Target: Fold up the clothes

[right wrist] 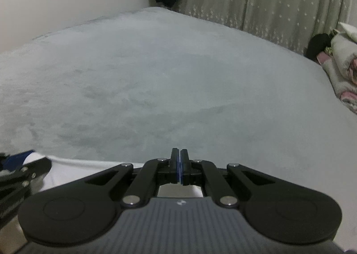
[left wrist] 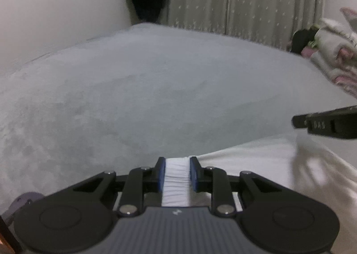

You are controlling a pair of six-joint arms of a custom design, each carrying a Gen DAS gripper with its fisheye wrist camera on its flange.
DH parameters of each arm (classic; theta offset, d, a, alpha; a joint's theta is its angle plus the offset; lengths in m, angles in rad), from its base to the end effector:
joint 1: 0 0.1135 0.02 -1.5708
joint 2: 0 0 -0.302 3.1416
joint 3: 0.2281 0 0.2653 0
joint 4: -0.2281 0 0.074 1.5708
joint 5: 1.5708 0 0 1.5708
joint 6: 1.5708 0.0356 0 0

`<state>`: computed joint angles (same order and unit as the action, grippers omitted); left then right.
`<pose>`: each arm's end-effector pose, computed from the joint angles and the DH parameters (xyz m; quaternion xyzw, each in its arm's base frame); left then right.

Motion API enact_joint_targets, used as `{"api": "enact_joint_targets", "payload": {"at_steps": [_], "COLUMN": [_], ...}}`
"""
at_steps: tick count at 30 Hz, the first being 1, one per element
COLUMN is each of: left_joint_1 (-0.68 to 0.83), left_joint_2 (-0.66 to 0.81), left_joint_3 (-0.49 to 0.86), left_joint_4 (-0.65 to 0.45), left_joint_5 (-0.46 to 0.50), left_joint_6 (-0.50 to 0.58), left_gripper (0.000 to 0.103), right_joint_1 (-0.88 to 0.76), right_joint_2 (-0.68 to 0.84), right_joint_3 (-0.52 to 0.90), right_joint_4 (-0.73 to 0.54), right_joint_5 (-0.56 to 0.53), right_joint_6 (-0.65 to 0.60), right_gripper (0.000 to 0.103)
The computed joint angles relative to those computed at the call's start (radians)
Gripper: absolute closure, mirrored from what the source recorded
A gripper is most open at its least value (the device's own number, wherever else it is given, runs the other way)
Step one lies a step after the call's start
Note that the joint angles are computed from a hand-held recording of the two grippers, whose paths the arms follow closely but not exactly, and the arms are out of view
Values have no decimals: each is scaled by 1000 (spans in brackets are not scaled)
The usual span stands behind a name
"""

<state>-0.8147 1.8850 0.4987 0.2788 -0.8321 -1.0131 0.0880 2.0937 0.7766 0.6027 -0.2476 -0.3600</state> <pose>0.1999 -0.1736 0.0700 -0.1805 0.8767 0.0739 0.4397 0.3735 0.0417 0.0690 -0.2505 0.8688 0.0554 0.4235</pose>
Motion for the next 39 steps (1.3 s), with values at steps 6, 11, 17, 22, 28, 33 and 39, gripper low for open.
{"api": "enact_joint_targets", "payload": {"at_steps": [6, 11, 17, 22, 28, 33, 39], "left_joint_1": [19, -7, -59, -101, -148, -174, -161], "left_joint_2": [-13, -39, -80, -98, -65, -17, 8], "left_joint_3": [-3, -5, 21, 42, 44, 53, 67], "left_joint_4": [15, -21, -88, -88, 29, 98, 102], "left_joint_5": [24, 6, -56, -66, -5, 25, 70], "left_joint_6": [8, -14, -12, 36, 142, 225, 251], "left_gripper": [76, 63, 57, 56, 56, 56, 56], "right_joint_1": [-60, -160, -299, -403, -537, -598, -662], "right_joint_2": [80, 28, -66, -134, -217, -224, -194], "right_joint_3": [76, 135, 126, 96, 29, 0, 26], "right_joint_4": [-50, -226, -337, -412, -466, -460, -596], "right_joint_5": [-47, -148, -208, -206, -267, -252, -271], "right_joint_6": [70, 57, -35, -100, -193, -233, -292], "right_gripper": [103, 90, 54, 54, 54, 54, 54]}}
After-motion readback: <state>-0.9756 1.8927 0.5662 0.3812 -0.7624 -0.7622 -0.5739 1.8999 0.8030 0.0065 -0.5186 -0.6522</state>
